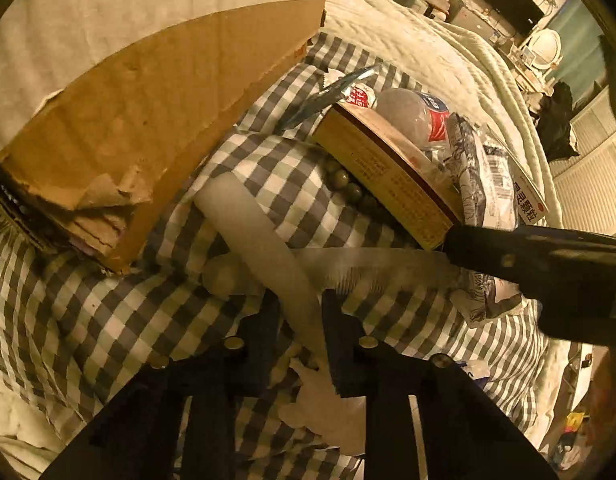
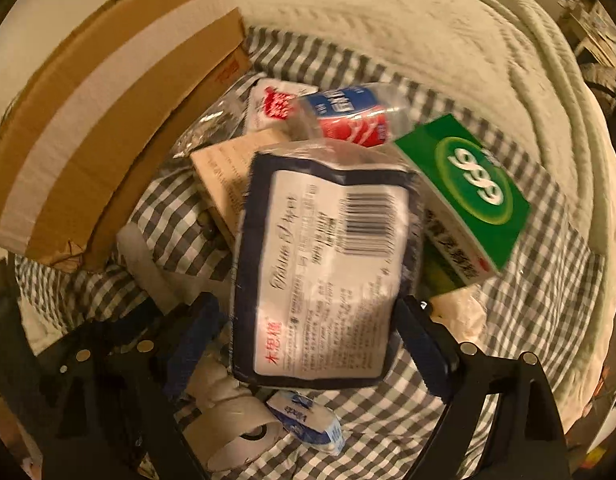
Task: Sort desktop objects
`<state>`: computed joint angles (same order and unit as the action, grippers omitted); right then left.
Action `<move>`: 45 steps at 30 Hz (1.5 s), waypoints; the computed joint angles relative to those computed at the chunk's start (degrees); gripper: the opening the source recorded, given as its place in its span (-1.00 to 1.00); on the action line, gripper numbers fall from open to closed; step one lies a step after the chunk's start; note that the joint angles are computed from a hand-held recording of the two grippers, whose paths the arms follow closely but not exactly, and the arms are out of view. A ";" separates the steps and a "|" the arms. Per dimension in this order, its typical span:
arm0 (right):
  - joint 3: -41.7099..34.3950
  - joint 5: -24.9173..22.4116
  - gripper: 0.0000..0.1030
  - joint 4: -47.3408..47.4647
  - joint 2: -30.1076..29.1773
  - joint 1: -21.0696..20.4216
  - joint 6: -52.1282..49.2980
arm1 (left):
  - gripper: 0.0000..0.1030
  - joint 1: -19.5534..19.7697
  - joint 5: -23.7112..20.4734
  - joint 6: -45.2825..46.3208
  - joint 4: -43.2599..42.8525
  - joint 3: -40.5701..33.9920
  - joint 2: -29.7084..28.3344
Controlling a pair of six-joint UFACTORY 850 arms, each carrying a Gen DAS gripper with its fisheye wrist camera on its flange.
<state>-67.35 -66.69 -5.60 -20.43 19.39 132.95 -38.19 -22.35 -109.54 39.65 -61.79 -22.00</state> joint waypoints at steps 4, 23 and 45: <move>0.81 1.12 0.74 3.20 0.00 -1.20 -3.41 | -0.69 0.44 2.78 -1.24 0.32 1.57 1.33; -9.16 -14.22 -0.89 2.27 -1.71 5.84 10.52 | -0.70 -3.50 -4.16 -5.15 6.10 2.80 6.81; -57.01 -48.30 -0.89 -30.73 -22.11 3.47 -6.80 | -0.88 0.31 -22.44 7.68 15.97 -2.45 25.47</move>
